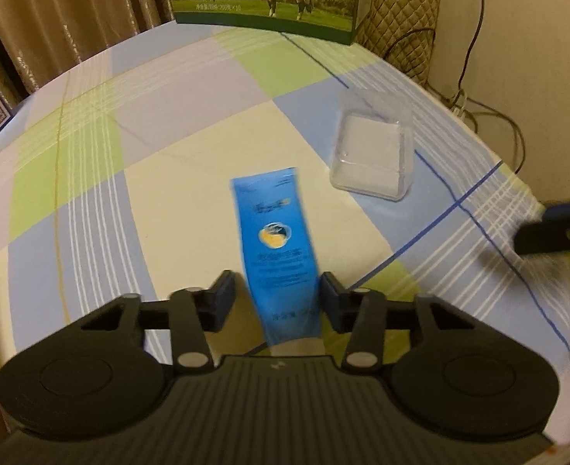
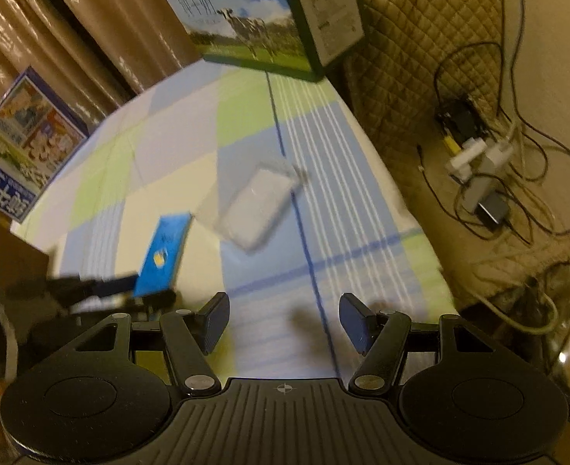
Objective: Organize objects
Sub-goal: 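Grasp the blue hand-cream tube with the left tool while the right tool grasps the clear plastic tray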
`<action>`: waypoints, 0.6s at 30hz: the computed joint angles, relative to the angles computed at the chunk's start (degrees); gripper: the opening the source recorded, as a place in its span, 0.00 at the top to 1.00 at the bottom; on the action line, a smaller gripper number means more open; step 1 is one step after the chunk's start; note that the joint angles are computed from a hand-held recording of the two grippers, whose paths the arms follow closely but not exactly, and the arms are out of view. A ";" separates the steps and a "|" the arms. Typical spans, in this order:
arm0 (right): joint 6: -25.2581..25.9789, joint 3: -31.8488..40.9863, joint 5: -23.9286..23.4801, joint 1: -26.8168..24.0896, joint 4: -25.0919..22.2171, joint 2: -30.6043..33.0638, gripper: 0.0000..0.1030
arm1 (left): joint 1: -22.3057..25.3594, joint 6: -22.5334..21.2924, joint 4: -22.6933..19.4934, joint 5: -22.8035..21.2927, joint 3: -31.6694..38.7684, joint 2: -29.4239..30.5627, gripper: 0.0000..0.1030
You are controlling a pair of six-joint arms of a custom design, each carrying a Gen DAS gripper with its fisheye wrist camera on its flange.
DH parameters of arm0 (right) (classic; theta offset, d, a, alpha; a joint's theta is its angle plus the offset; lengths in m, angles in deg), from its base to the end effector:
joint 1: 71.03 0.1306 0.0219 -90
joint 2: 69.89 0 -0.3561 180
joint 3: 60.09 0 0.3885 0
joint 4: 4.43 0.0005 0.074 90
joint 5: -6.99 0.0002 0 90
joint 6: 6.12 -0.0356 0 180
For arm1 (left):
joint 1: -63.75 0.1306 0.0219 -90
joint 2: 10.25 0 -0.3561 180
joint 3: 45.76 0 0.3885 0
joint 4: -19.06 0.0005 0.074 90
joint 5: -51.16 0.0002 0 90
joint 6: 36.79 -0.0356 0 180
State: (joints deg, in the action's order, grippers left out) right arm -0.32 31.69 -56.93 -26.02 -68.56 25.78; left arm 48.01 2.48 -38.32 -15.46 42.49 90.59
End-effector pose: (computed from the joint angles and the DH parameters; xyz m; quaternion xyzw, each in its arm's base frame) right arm 0.3537 0.3310 0.3603 0.3613 0.8865 0.0728 0.2797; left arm 0.4815 -0.1509 0.2954 0.5580 0.7873 -0.1391 0.2224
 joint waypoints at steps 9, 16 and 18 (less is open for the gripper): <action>5.15 3.43 -1.58 -5.52 5.71 5.33 0.42 | 3.21 7.03 4.67 -2.61 1.55 1.49 0.65; 3.42 7.46 -3.28 -9.60 5.71 9.85 0.42 | 7.02 11.90 4.38 -5.17 6.27 4.86 0.65; 4.08 9.90 -3.33 -10.56 3.79 11.81 0.41 | 8.00 12.43 4.14 -5.29 6.88 5.24 0.65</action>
State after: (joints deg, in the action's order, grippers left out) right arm 3.76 41.58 -60.26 -36.58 -64.77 37.59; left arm 56.01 14.91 -34.18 -20.75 49.38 95.83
